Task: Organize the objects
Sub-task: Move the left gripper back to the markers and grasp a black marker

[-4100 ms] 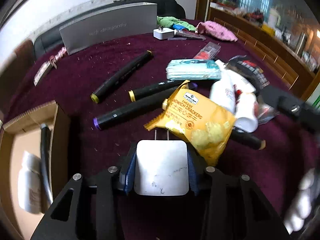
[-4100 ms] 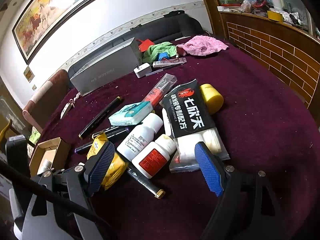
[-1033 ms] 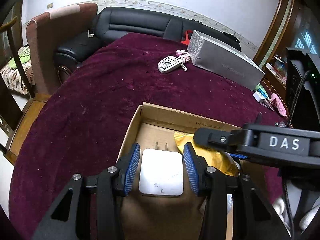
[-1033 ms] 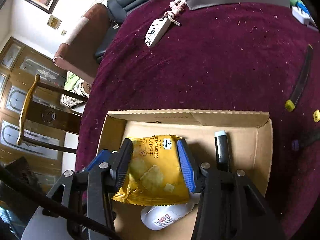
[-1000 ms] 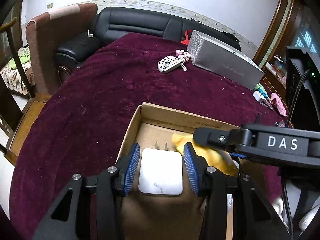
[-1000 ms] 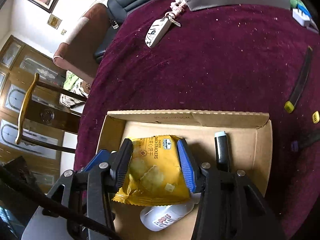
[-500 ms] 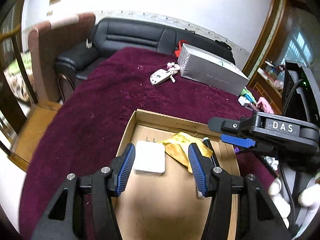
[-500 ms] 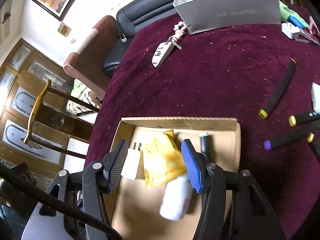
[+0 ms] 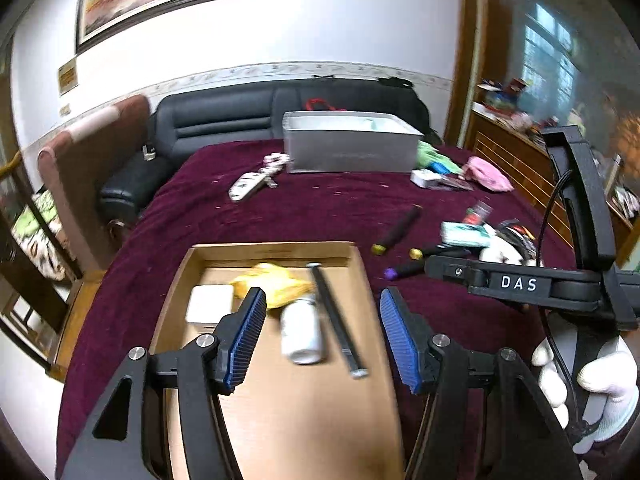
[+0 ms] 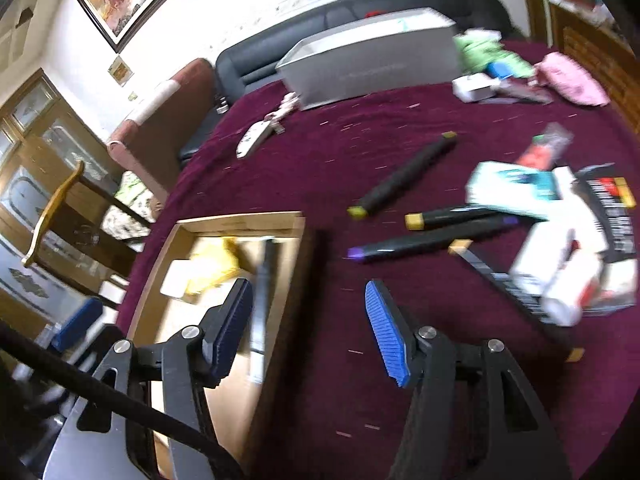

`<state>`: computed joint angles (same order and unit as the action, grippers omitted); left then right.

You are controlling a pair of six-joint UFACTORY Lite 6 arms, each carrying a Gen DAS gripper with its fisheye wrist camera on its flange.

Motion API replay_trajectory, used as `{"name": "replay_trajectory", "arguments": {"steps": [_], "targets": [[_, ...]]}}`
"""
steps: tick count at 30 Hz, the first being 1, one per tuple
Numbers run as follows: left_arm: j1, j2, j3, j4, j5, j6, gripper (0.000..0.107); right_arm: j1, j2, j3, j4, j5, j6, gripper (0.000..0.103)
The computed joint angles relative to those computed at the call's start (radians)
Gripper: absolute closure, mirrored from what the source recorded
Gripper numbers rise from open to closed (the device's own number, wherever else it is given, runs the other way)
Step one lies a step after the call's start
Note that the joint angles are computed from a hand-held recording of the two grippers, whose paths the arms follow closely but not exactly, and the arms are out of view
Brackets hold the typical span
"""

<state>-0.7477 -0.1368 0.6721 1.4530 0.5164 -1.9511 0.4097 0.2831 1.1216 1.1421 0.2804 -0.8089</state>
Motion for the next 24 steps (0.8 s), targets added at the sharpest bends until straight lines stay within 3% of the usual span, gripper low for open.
{"name": "replay_trajectory", "arguments": {"steps": [4, 8, 13, 18, 21, 24], "targets": [[-0.104, 0.117, 0.123, -0.083, 0.046, 0.048, 0.053, -0.098, -0.116, -0.147, 0.108, -0.023, -0.195, 0.039], [-0.157, 0.268, 0.271, -0.165, 0.036, 0.112, 0.053, -0.258, -0.177, -0.242, 0.249, 0.051, -0.4, 0.038], [-0.151, 0.444, 0.429, -0.253, -0.033, 0.167, 0.054, -0.457, -0.162, -0.281, 0.362, 0.147, -0.577, 0.038], [-0.063, 0.585, 0.53, -0.313, -0.203, 0.127, 0.054, -0.558, -0.085, -0.267, 0.549, 0.166, -0.795, 0.038], [-0.026, 0.68, 0.609, -0.317, -0.232, 0.11, 0.054, -0.588, -0.041, -0.251, 0.68, 0.165, -0.934, 0.038], [0.007, 0.776, 0.716, -0.388, -0.229, 0.211, 0.054, -0.637, 0.013, -0.219, 0.677, 0.217, -0.934, 0.038]]}}
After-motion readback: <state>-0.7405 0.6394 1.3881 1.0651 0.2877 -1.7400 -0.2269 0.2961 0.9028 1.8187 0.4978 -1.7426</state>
